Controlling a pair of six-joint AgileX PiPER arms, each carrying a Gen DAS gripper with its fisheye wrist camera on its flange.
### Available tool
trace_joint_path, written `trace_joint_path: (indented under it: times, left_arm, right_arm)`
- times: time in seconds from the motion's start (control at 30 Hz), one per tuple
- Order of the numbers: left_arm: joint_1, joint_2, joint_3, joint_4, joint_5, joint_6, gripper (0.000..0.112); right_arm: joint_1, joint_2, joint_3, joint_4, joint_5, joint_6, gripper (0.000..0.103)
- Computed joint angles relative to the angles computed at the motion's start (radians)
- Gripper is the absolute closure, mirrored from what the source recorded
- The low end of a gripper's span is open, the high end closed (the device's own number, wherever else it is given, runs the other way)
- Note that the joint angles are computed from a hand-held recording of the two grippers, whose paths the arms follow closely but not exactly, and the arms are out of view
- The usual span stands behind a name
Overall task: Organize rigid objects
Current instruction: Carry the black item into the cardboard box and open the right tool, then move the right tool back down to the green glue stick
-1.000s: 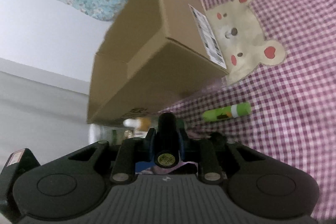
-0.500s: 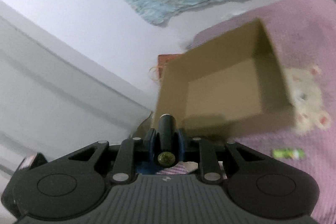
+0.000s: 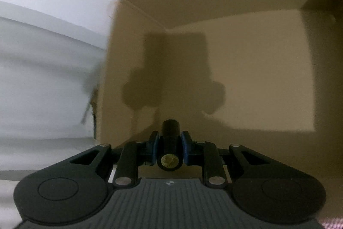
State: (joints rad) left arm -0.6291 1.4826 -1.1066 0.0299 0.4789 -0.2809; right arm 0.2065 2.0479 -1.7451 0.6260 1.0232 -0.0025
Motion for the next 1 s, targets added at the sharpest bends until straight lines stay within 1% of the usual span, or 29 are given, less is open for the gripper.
trace_joint_path:
  times: [0.03,0.1,0.17,0.23,0.3,0.37,0.43,0.5,0.57,0.6,0.67,0.73,0.83,0.87,0.9,0.93,1.0]
  left_arm:
    - [0.003,-0.003,0.004,0.020,0.004,-0.022,0.078]
    - [0.016,-0.001,0.004,0.020,0.003,-0.025,0.078]
    - [0.035,0.005,0.007,-0.001,-0.008,-0.008,0.076]
    - [0.035,-0.006,0.017,0.001,-0.012,-0.013,0.075]
    - [0.035,-0.008,0.025,-0.013,-0.026,0.002,0.074]
    - [0.024,-0.015,0.038,-0.020,-0.043,0.009,0.071]
    - [0.009,-0.024,0.043,-0.035,-0.051,0.029,0.069]
    - [-0.013,-0.034,0.051,-0.051,-0.061,0.049,0.068]
    - [-0.032,-0.037,0.053,-0.072,-0.062,0.075,0.066]
    - [-0.044,-0.038,0.053,-0.078,-0.062,0.085,0.066]
    - [-0.067,-0.035,0.053,-0.098,-0.059,0.121,0.064]
    - [-0.081,-0.024,0.051,-0.180,-0.050,0.214,0.064]
    - [-0.100,0.029,0.025,-0.333,-0.009,0.364,0.064]
    - [-0.108,0.048,0.016,-0.366,0.002,0.397,0.064]
    - [-0.119,0.072,0.002,-0.398,0.016,0.431,0.064]
    - [-0.134,0.099,-0.012,-0.418,0.029,0.453,0.064]
    - [-0.166,0.145,-0.034,-0.426,0.042,0.471,0.064]
  right_arm:
    - [0.008,0.025,-0.037,-0.012,0.010,0.029,0.078]
    - [0.011,0.054,-0.072,-0.009,-0.001,0.050,0.077]
    - [0.002,0.046,-0.050,0.048,-0.040,0.027,0.077]
    - [-0.010,-0.004,0.029,0.116,-0.090,-0.014,0.074]
    - [-0.025,-0.086,0.144,0.173,-0.144,-0.068,0.065]
    - [-0.038,-0.171,0.247,0.226,-0.192,-0.116,0.059]
    - [-0.064,-0.289,0.383,0.298,-0.233,-0.185,0.058]
    - [-0.093,-0.412,0.509,0.376,-0.252,-0.251,0.058]
    - [-0.123,-0.562,0.646,0.428,-0.271,-0.300,0.058]
    - [-0.151,-0.629,0.694,0.432,-0.265,-0.311,0.058]
    - [-0.225,-0.782,0.838,0.458,-0.264,-0.369,0.058]
    - [-0.316,-0.897,0.945,0.464,-0.248,-0.413,0.058]
    - [-0.529,-1.069,1.107,0.444,-0.164,-0.472,0.057]
    - [-0.563,-1.085,1.156,0.461,-0.160,-0.515,0.057]
    - [-0.629,-1.119,1.202,0.449,-0.129,-0.539,0.057]
    - [-0.670,-1.113,1.248,0.470,-0.129,-0.603,0.057]
    - [-0.740,-1.109,1.311,0.465,-0.110,-0.665,0.058]
